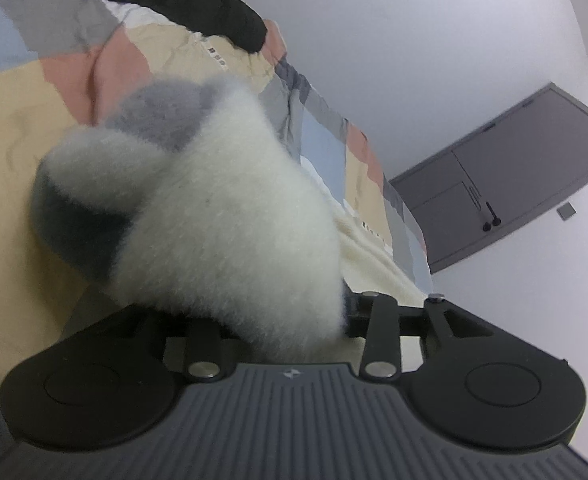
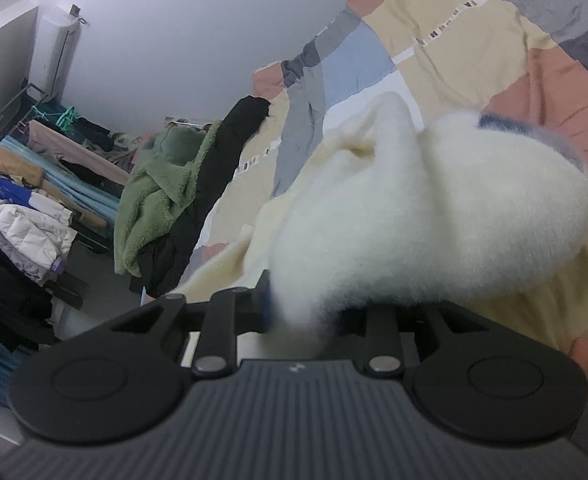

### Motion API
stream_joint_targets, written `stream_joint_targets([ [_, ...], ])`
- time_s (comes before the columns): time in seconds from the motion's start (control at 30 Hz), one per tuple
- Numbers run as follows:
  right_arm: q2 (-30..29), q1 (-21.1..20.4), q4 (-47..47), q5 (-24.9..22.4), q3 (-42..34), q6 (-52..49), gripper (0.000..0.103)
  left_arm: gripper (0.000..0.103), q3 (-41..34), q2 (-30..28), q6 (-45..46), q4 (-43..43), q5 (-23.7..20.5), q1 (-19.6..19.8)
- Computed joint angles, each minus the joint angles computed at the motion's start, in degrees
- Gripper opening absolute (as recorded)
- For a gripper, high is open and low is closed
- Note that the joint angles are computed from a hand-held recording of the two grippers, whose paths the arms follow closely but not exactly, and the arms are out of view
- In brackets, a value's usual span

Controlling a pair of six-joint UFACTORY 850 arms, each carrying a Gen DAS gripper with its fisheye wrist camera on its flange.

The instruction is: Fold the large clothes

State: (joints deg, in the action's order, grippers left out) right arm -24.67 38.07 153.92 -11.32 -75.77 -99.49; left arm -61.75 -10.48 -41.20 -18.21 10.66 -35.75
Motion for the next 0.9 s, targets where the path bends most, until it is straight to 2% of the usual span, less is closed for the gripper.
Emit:
stream_joint_targets([
  [0.07, -0.15, -0.05, -1.67, 0.98, -0.79, 1.79, 0.036, 0.05, -1.39, -0.77, -5.16, 6.36, -1.1, 0.79],
  [0.17, -1.41, -0.72, -11.66, 2.13, -3.46, 11.65, 0.044, 0.051, -4.61, -2.78, -11.78, 14.71, -2.61, 2.03],
  [0.27, -2.63, -1.15, -20.62, 2.93, -6.51, 19.83, 0.047, 0.052, -7.97, -4.53, -17.5, 21.97, -3.96, 3.45],
  [0.37, -4.04, -1.79, -22.53, 2.12, -9.71, 20.37, 0.056, 0.052, -12.22, -7.16, -31.83, 36.73, -5.16, 5.28],
  [0.47, -6.84, -2.45, -25.49, 1.69, -14.16, 21.82, 0.066, 0.055, -15.92, -10.53, -47.08, 50.48, -4.04, 7.23],
  [0.53, -9.47, -2.91, -30.49, 2.0, -17.85, 25.7, 0.067, 0.056, -18.58, -12.93, -51.92, 55.25, -4.24, 8.06],
  [0.63, -13.49, -3.59, -34.75, 2.57, -22.91, 27.43, 0.067, 0.06, -20.44, -16.15, -47.32, 49.39, -1.54, 9.34],
  [0.7, -16.09, -4.2, -30.99, 1.67, -25.54, 23.38, 0.067, 0.063, -21.56, -18.59, -47.18, 47.26, 0.83, 10.41],
  [0.77, -18.31, -4.71, -28.91, 0.45, -27.66, 21.19, 0.067, 0.066, -21.92, -20.3, -47.61, 46.39, 3.25, 11.22],
  [0.9, -23.09, -5.15, -32.69, 0.74, -33.08, 19.26, 0.067, 0.072, -23.65, -24.23, -50.22, 47.41, 8.43, 12.91],
])
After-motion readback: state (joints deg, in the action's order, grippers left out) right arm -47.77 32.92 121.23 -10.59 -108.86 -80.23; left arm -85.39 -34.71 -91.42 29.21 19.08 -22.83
